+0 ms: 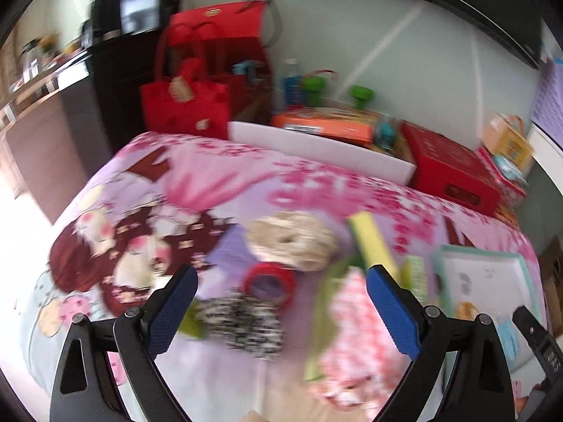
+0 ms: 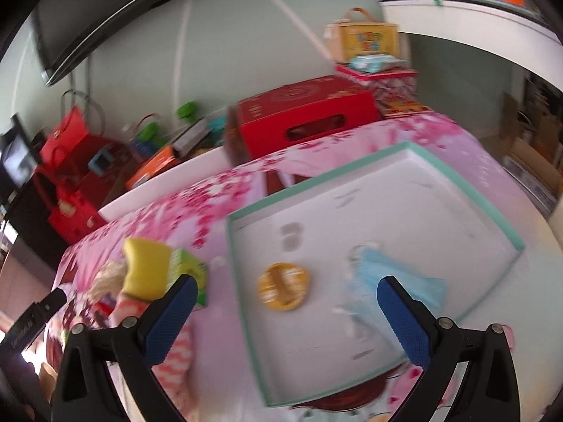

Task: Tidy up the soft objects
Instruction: 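Move both tools back over the remaining items on the bed, then grasp the pink zigzag towel with the right gripper while the left grasps the green tissue pack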

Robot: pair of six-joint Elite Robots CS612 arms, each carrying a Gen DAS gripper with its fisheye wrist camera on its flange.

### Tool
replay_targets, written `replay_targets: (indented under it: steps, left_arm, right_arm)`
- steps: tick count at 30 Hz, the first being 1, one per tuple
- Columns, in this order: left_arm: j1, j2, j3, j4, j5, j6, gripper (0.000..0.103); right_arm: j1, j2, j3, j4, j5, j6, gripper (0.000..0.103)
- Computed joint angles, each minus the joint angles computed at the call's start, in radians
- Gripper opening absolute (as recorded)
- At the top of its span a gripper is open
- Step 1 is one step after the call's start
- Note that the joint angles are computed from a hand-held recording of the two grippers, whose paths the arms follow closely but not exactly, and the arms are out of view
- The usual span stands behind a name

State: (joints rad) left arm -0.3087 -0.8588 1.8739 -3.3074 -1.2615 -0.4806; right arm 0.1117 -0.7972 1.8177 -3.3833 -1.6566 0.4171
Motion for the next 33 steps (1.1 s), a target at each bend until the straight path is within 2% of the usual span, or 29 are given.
replay_targets:
  steps: [6, 11, 16, 23, 28, 31, 33]
  left_arm:
    - [0.037, -0.011, 0.025, 0.007, 0.029, -0.056, 0.097]
    - [0.058, -0.007, 0.038, -0.017, 0.002, -0.068, 0.097]
    - [0.063, -0.003, 0.05, -0.059, 0.002, -0.051, 0.097]
    - [0.079, -0.004, 0.042, 0.041, 0.006, -0.063, 0.097]
    - [0.105, 0.004, 0.031, 0.085, -0.092, -0.106, 0.097]
    - [0.108, 0.011, 0.023, 0.109, -0.108, -0.119, 0.097]
    - [0.109, 0.015, 0.019, 0.119, -0.111, -0.13, 0.097]
  right_arm:
    - [0.022, 0.017, -0.032, 0.019, 0.091, -0.03, 0.103]
    - [0.047, 0.031, -0.059, 0.052, 0.107, -0.06, 0.103]
    - [0.074, 0.044, -0.079, 0.07, 0.111, -0.101, 0.103]
    - [0.108, 0.062, -0.109, 0.103, 0.107, -0.178, 0.103]
    - [0.115, 0.074, -0.121, 0.128, 0.121, -0.191, 0.103]
    - [0.117, 0.078, -0.124, 0.126, 0.13, -0.196, 0.102]
    - [0.114, 0.081, -0.122, 0.11, 0.152, -0.191, 0.098]
